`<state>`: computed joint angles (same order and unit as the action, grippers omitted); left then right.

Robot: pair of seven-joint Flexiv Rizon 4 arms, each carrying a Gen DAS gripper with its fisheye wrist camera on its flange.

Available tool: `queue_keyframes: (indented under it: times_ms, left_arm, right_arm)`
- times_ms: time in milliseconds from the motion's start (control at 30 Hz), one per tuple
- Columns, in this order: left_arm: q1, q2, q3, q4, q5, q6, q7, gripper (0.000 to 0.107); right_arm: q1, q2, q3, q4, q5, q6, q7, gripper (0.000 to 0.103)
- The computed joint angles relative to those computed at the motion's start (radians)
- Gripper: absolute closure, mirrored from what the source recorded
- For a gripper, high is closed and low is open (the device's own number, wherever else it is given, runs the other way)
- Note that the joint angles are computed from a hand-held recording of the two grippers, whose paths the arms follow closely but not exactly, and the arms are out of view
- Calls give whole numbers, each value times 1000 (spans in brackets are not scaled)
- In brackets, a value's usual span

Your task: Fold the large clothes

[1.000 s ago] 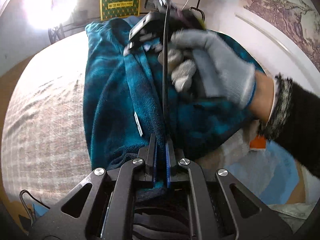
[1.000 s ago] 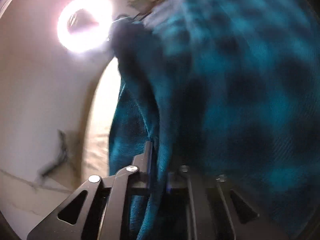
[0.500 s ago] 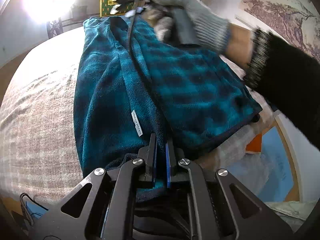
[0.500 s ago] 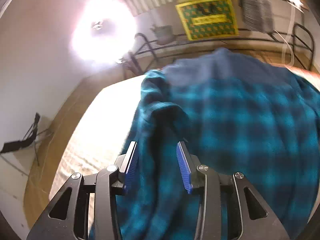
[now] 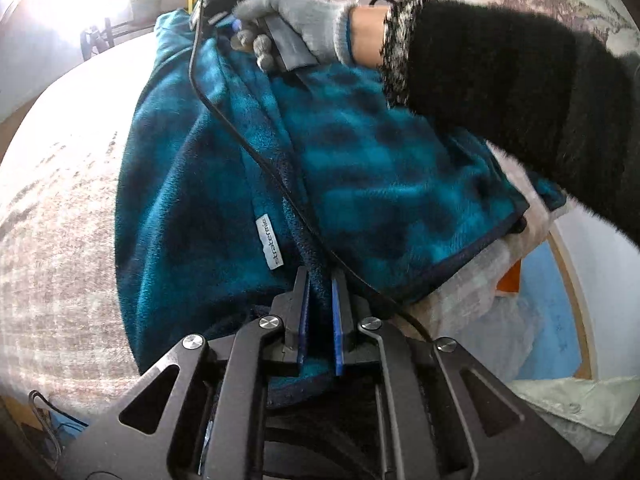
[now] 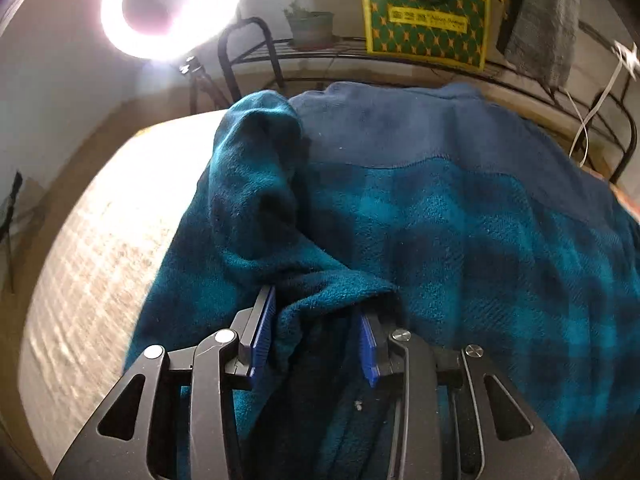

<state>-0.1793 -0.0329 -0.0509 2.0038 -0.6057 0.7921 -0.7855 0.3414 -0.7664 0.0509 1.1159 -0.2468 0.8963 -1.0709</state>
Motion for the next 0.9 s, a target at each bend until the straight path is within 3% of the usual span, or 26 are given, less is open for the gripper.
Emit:
queue_keyframes:
  times_ms: [100,200,367,500,567,700,800,900]
  left_arm:
    - [2,22,6,6,-38,-34,18,88]
    - [-1,72,22,35,-121,-91,59,77]
    - [-3,196,75,107,-184,-131,122,76]
    - [26,254,124,135,-200,-144,99,76]
    - [46,270,139,151,-203,-108,93,76]
    - [74,245,151,163,-196,-39,115,76]
    - [87,205,146,175,-213,-7,131,76]
    - [93,162,136,178,-244,-3,146,76]
  right_arm:
    - [-15,40,25,40,31,12,-9,68]
    - [-66,114,98,119,139,84,-36,65]
    - [-124,314,186,317,308,199,-76,65]
    - [-166,524,227,497,427,242,-156,65]
    - [-159,631,224,593,468,262,-165,65]
    - [-118,764,206,728,475,275,-135,64]
    - [-76,847,218,847,382,272,-4,64]
    - [-31,864,235,918,314,264,116,59]
